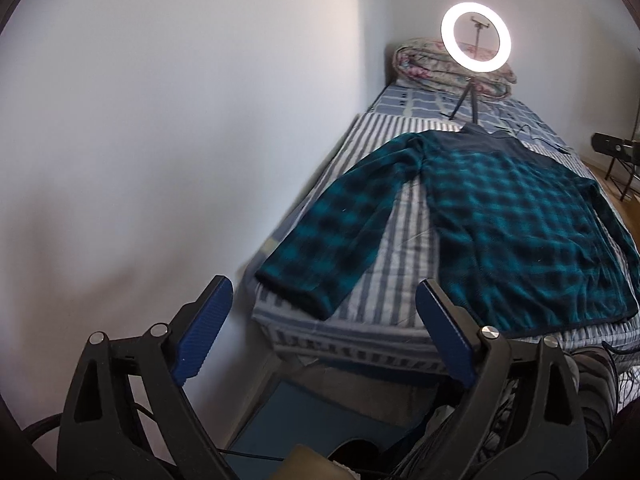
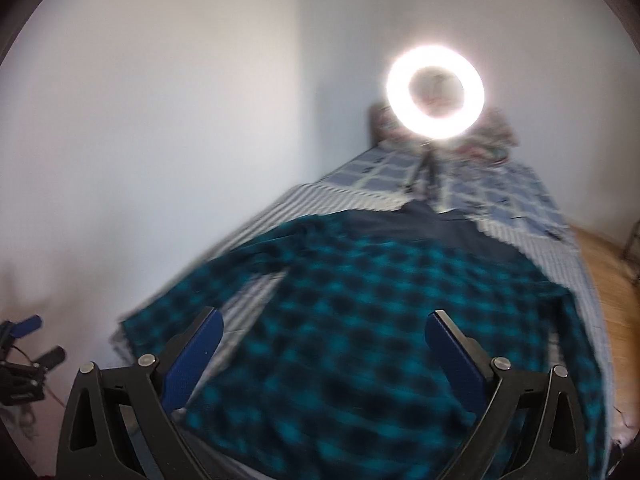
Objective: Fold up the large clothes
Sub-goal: 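Move the right tool to the sleeve cuff and close its fingers on it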
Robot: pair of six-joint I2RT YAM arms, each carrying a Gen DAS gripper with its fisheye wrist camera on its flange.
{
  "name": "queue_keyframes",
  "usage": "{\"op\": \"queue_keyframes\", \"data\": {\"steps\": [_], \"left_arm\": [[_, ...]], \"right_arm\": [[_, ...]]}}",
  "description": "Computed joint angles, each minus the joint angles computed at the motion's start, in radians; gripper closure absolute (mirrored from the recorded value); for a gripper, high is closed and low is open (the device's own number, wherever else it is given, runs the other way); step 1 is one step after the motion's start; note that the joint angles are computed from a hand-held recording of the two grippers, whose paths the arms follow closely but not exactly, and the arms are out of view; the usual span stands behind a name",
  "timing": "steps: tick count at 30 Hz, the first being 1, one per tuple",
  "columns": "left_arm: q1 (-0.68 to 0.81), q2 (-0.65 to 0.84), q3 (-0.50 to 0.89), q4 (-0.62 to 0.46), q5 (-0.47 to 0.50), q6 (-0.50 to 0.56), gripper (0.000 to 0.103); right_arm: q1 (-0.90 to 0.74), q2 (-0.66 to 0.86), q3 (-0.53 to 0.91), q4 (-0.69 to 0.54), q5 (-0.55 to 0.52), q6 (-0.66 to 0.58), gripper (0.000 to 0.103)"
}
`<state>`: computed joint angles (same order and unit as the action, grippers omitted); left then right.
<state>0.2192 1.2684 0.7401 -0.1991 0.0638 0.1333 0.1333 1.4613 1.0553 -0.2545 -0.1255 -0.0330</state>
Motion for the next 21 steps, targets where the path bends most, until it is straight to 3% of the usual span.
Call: {"op": "queue_keyframes", "data": {"steps": [3, 5, 10, 13, 15, 21], "left_arm": [[0.038, -0.012, -0.032, 0.014, -0.007, 0.007, 0.008], [0.063, -0.015, -0.047, 0.017, 0.012, 0.022, 0.008], [0.123, 0.004, -0.062, -0.009, 0.092, 0.041, 0.011], [0.137, 0.022, -0.075, -0.006, 0.106, 0.041, 0.023], [0.151, 0.041, -0.077, -0.008, 0.118, 0.039, 0.038], [0.198, 0.071, -0.096, -0.002, 0.159, 0.047, 0.043]], "right_arm": [[0.089, 0.175, 0.143, -0.046, -0.017, -0.003, 0.017], [0.146, 0.3, 0.249, -0.08, -0.029, 0.015, 0.02], [0.236, 0.557, 0.494, -0.201, -0.156, 0.064, 0.04], [0.286, 0.689, 0.63, -0.258, -0.206, 0.082, 0.048], [0.309, 0.752, 0.7, -0.299, -0.241, 0.098, 0.051], [0.393, 0.975, 0.957, -0.427, -0.324, 0.093, 0.06]]}}
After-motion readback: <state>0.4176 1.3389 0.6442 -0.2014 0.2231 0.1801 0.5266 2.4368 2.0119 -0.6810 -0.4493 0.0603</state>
